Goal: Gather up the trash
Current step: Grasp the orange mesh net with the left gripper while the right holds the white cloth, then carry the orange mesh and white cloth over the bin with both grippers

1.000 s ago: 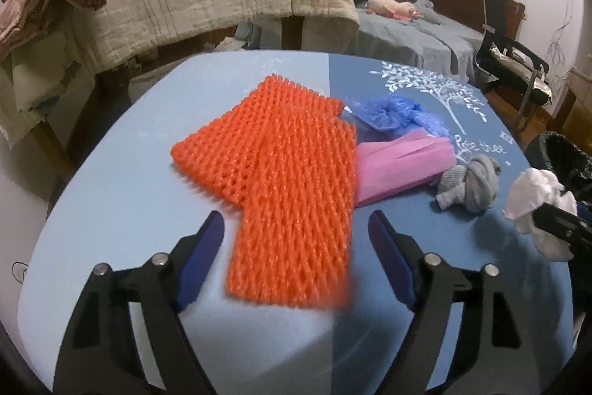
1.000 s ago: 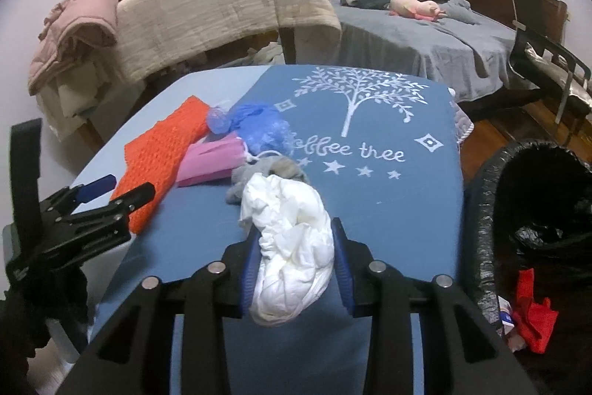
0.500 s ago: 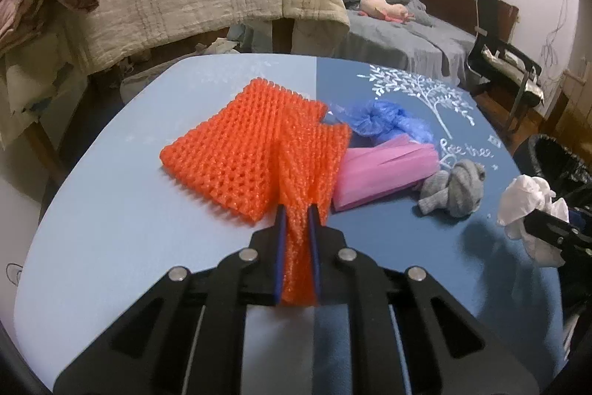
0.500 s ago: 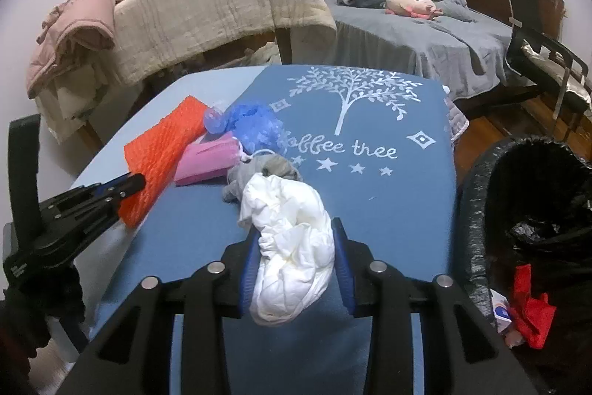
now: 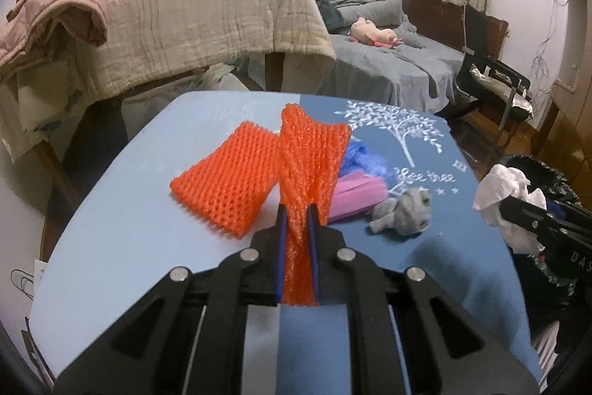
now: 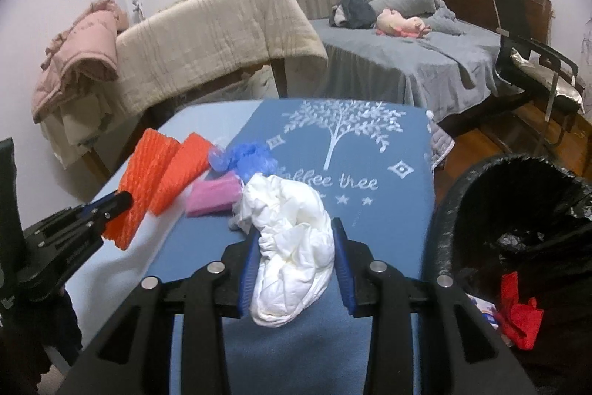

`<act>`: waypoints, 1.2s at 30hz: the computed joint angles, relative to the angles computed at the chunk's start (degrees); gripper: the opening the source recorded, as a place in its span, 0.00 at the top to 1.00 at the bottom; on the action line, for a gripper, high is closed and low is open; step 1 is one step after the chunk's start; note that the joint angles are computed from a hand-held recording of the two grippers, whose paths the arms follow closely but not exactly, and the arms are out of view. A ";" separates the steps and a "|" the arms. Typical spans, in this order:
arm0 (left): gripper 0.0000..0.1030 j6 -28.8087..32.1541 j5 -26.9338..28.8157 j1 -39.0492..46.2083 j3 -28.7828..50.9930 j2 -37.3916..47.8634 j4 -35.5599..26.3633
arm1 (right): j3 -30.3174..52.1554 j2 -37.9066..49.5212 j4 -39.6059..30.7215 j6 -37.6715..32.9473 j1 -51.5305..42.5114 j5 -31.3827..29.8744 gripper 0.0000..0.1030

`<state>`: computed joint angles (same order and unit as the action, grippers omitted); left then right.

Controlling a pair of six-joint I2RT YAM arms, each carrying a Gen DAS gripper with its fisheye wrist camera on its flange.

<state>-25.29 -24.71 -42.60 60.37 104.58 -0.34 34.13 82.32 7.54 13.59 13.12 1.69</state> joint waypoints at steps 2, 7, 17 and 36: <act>0.91 0.00 -0.52 -0.97 0.69 -0.68 -0.96 | -0.30 -2.17 -0.94 -0.18 -0.51 -0.15 0.64; 0.91 0.08 -1.28 -3.67 1.99 -2.03 -2.36 | -1.03 -8.11 -3.95 -0.70 -2.06 -0.47 0.64; 0.91 0.59 -2.18 -9.64 6.29 -1.73 -3.58 | -3.35 -19.53 -9.64 -2.46 -6.65 -1.67 0.64; 0.91 3.75 -1.84 -17.27 22.39 6.54 -6.66 | -5.28 -33.32 -18.69 -8.79 -25.26 -9.59 0.64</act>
<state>-21.54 -26.55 -59.87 82.77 111.12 -7.00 28.85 49.00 -11.16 4.80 -12.14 -7.90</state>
